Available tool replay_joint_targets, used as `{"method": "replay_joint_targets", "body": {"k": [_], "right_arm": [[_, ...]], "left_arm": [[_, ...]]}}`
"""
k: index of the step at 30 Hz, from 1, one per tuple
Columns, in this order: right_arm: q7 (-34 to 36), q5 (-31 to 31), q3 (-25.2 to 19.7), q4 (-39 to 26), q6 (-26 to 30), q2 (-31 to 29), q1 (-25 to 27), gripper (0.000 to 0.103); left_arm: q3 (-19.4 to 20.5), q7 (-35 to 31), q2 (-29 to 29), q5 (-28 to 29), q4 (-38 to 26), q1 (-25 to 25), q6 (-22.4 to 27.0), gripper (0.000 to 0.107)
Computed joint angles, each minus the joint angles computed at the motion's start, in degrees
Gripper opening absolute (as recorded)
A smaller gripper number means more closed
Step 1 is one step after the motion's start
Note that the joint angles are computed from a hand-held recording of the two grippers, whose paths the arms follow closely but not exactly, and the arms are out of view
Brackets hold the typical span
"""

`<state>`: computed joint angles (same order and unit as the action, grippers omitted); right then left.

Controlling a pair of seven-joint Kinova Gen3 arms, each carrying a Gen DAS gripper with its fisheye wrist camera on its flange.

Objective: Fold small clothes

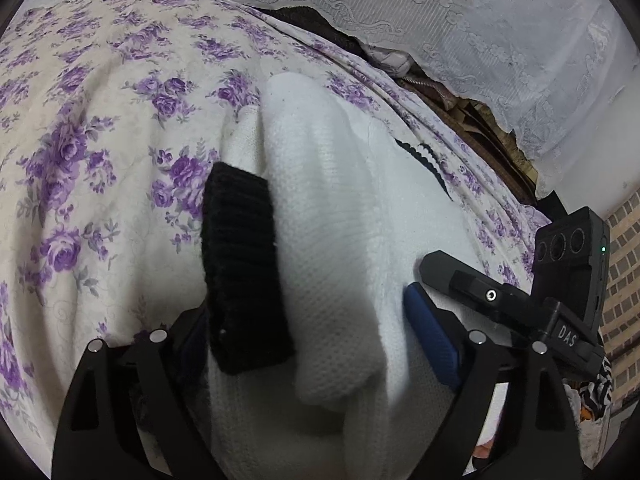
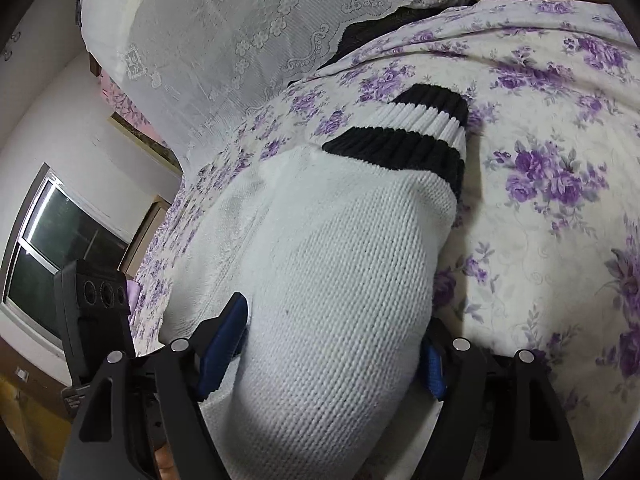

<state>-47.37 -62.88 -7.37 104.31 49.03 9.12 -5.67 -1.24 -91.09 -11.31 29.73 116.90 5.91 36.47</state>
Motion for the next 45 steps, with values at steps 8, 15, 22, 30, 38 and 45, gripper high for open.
{"method": "replay_joint_targets", "body": {"k": [8,15,22,30,38,45], "right_arm": [[4.8,-1.73,-0.63,4.75,-9.04,-5.65,-2.62,0.056],[5.4,-0.98,1.0,6.96,-12.77,-9.85,-6.49,0.055],[6.15,-3.4,3.18,8.02,-8.95,-12.38,-7.41,0.054],[5.6,-3.93,3.33,9.42,-7.67,-17.22,-10.68,0.054],[0.5,-1.0,0.11,8.68,-10.64,-19.55,-18.33,0.054],[-5.91,2.93,-4.69,5.09,-15.6,-17.8,-26.31,0.054]], "left_arm": [[0.73,1.69,-4.31,-3.36,2.3,1.41,-3.88,0.052],[2.42,4.84,-8.52,-6.71,3.4,1.32,-3.65,0.046],[3.03,10.47,-14.95,-9.97,5.33,2.69,-3.93,0.045],[5.99,18.18,-25.69,-16.5,5.47,-0.51,3.01,0.045],[2.87,19.77,-35.85,-22.21,3.35,-3.19,15.88,0.045],[-3.37,17.79,-44.58,-27.44,0.59,-6.27,26.33,0.045]]}}
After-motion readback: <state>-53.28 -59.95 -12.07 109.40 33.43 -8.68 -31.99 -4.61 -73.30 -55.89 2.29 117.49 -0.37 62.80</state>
